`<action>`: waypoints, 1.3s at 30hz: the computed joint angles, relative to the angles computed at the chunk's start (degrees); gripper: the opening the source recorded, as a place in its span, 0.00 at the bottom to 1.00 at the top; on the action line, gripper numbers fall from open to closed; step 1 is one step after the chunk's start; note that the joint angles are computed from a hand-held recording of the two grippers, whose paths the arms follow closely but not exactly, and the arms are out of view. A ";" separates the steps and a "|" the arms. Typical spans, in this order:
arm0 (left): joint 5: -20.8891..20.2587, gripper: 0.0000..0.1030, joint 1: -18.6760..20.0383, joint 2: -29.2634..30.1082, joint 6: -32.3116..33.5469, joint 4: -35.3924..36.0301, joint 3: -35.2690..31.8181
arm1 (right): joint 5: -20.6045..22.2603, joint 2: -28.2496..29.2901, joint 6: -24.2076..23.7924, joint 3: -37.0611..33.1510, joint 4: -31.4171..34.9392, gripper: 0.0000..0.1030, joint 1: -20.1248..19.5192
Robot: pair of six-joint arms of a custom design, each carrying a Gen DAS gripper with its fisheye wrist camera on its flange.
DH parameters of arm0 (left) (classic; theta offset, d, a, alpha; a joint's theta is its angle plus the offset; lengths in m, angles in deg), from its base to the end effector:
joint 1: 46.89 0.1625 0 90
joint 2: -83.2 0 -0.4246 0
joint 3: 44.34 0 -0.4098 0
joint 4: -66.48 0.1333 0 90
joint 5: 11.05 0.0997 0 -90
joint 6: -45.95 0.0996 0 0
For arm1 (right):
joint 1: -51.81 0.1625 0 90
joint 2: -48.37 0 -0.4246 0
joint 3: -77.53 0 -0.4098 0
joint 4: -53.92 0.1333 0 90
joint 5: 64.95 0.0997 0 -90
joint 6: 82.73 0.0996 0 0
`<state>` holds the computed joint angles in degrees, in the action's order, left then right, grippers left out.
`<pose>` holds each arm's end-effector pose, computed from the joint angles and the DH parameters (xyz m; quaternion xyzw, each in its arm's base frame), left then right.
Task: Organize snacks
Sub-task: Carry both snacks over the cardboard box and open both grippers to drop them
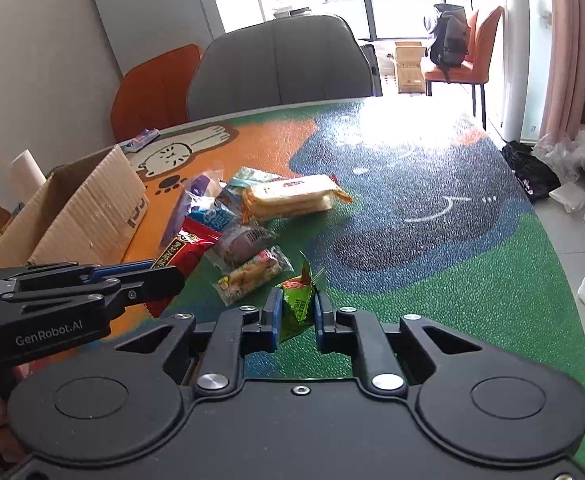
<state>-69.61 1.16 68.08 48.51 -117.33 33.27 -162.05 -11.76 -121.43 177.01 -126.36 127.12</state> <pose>-0.3492 -0.6657 -0.1110 0.2833 0.8855 -0.3326 0.1581 -0.0523 -0.6768 0.2860 0.1614 -0.8869 0.3583 0.2427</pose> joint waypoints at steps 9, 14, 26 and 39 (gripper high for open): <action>1.68 0.19 -0.19 -2.65 2.13 -3.71 1.43 | 0.70 0.92 -0.42 -1.80 -0.37 0.14 2.67; 3.31 0.19 -0.22 -4.27 3.47 -5.92 2.69 | 1.15 2.03 -0.75 -3.06 -0.36 0.14 4.19; 7.29 0.19 0.69 -8.47 4.23 -10.81 6.33 | 2.48 5.29 -1.99 -6.17 -0.06 0.14 8.24; 10.43 0.19 2.28 -11.01 1.88 -11.89 8.72 | 3.59 9.25 -3.42 -9.38 1.45 0.14 12.02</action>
